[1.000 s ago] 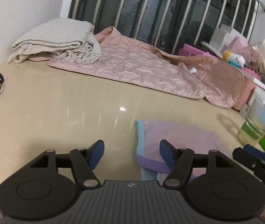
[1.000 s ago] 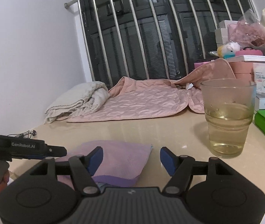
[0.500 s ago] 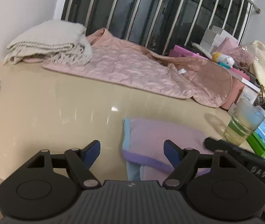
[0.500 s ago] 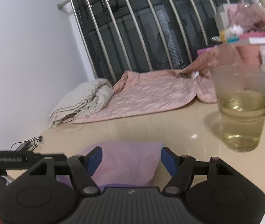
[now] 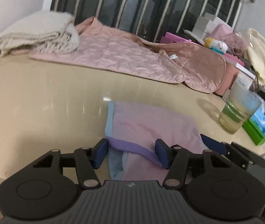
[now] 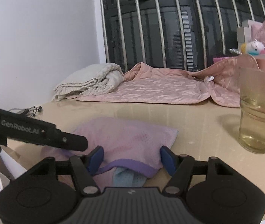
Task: Fold clothes
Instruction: 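Grasp the folded garment with both grippers and lift it onto the pink quilt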
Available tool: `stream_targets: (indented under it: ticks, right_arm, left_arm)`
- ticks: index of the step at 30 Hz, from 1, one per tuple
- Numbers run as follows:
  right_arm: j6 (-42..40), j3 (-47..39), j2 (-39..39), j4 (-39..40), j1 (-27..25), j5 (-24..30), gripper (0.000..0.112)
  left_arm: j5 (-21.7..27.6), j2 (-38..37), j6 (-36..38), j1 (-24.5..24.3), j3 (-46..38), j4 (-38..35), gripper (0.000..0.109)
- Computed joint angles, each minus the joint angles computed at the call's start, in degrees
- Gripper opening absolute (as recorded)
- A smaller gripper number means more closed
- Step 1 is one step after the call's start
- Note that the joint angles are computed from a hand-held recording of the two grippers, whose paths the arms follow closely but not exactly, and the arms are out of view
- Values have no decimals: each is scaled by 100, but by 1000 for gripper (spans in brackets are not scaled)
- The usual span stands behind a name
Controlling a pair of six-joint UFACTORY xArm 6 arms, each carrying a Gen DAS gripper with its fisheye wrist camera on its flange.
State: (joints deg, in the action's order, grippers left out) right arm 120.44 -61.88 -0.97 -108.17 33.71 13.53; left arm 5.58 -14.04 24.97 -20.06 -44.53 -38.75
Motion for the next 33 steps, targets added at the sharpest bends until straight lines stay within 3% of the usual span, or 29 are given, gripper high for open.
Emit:
stream_targets:
  ticks: [2, 4, 7, 10, 14, 18, 21, 25, 33]
  right_arm:
    - [-59, 43, -23, -75, 65, 125, 56]
    - [-32, 34, -16, -205, 135, 176, 42]
    - [-316, -38, 32, -121, 230, 202, 23]
    - [-647, -86, 92, 21, 392, 484, 18]
    - [-743, -179, 103, -48, 438, 593, 14]
    - [-1157, -415, 156, 113, 385, 648, 14]
    - [-1430, -691, 211, 183, 280, 627, 14]
    - [-2142, -1356, 433, 371, 32, 512, 14]
    - [-3718, -3383, 1488, 1322, -602, 36, 14]
  left_arm:
    - [-175, 12, 58, -82, 58, 0, 56]
    - [-129, 7, 431, -130, 27, -384, 41]
    - [42, -10, 860, -140, -41, -944, 29]
    - [243, 28, 1050, -73, -162, -1456, 21]
    - [141, 91, 871, -103, -247, -1346, 16]
    - [107, 196, 1220, -119, -510, -1500, 16]
    - [247, 366, 1802, -51, -967, -2026, 16]
    - [228, 689, 2438, -49, -1756, -2271, 16]
    - [809, 1957, 2244, 250, -3909, -1935, 16]
